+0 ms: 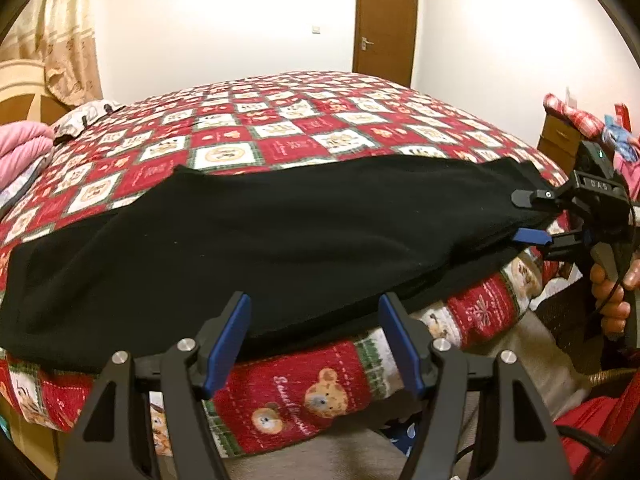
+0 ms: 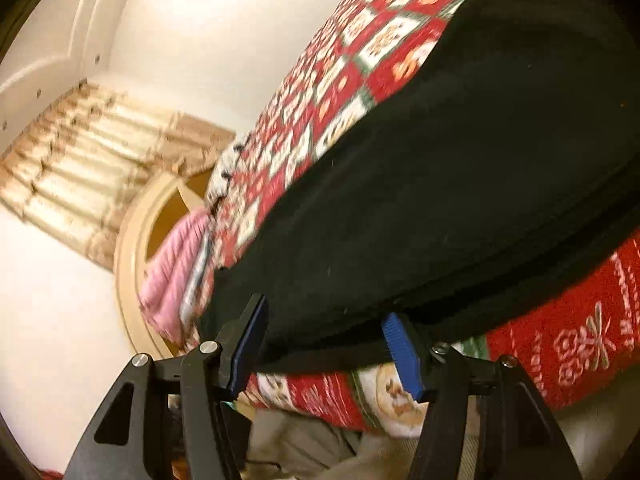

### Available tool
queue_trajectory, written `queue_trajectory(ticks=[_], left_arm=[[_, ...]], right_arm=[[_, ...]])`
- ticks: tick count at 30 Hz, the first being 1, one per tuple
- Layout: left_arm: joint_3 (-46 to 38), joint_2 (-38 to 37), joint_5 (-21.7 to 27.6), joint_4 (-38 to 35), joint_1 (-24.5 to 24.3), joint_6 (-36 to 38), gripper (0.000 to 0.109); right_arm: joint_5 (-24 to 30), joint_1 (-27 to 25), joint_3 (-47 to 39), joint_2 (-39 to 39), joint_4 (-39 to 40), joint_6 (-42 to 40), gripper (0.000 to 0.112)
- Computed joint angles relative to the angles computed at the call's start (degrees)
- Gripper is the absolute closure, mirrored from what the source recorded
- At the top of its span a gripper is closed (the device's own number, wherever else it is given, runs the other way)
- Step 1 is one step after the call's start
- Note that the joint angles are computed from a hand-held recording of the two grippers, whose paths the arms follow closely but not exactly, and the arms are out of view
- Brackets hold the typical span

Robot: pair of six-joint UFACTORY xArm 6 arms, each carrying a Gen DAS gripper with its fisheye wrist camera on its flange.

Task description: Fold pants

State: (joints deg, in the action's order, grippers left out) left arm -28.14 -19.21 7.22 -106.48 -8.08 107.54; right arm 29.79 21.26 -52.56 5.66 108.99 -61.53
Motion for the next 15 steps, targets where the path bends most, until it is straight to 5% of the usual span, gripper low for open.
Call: queue_trajectory(ticks=[6, 8, 15], left_arm=[[0.4, 0.3, 2.3, 2.5, 1.8, -3.6, 0.039], [0.5, 0.0, 2.1, 1.7, 1.8, -2.5, 0.039], [0.5, -1.2, 1.6, 0.5, 2.7, -0.9, 0.039]], right_arm=[[-3.6, 2.1, -2.9, 2.3, -2.5, 1.2, 0.059], [-5.8, 3.8, -4.1, 3.1, -10.3, 6.2, 0.109], [-8.6, 5.1, -0.7, -2.0, -15.9, 8.8, 0.109]])
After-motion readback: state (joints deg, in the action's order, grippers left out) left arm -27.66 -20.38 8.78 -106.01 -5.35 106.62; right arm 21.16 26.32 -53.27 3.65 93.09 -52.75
